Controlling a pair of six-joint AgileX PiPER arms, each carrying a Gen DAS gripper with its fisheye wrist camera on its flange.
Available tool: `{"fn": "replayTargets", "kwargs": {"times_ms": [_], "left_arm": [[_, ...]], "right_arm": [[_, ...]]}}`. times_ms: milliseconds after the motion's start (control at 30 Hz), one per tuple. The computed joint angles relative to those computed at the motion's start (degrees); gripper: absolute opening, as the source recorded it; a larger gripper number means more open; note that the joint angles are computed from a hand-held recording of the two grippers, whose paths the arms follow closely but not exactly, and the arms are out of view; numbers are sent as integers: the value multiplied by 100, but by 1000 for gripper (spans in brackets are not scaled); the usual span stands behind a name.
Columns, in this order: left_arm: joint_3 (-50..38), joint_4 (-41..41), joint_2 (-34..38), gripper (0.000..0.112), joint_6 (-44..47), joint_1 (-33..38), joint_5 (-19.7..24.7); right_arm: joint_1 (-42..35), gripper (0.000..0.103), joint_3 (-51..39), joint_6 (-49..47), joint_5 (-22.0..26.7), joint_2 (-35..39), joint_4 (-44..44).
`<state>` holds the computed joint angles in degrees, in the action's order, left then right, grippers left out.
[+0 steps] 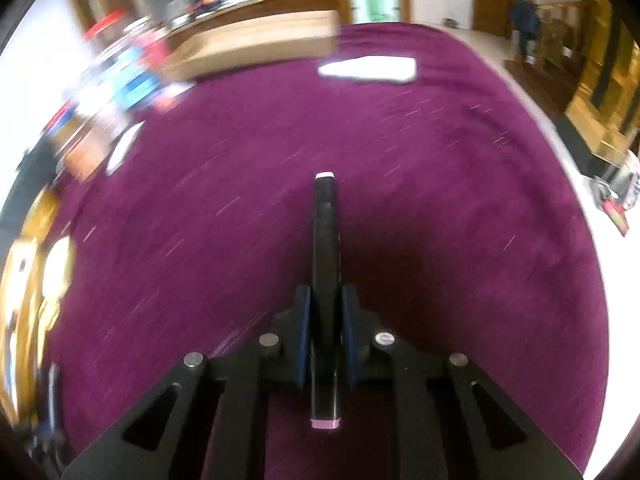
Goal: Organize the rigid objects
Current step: 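Carry both markers to the tray and lower them in with both tools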
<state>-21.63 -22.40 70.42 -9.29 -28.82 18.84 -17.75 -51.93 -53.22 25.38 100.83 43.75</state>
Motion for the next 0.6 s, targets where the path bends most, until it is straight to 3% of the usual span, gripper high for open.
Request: {"fn": "replayTargets", "kwargs": {"times_ms": [167, 300, 367, 467, 533, 600], "left_arm": [[67, 561, -69, 13, -673, -237, -124], [122, 802, -168, 12, -953, -362, -122], [176, 384, -232, 12, -520, -280, -87], [290, -195, -371, 12, 62, -153, -22], [375, -326, -513, 12, 177, -148, 18], [443, -489, -688, 12, 320, -79, 78]], "right_arm": [[850, 13, 1967, -1436, 0, -1351, 1655], [1749, 13, 3018, -1899, 59, -2120, 2775], [2388, 13, 3323, -1847, -281, -2426, 3146], [2388, 13, 3474, -2237, 163, -2356, 3683], [2601, 13, 3539, -2273, -36, -2432, 3867], [2524, 13, 3570, -2300, 178, -2469, 3917]]}}
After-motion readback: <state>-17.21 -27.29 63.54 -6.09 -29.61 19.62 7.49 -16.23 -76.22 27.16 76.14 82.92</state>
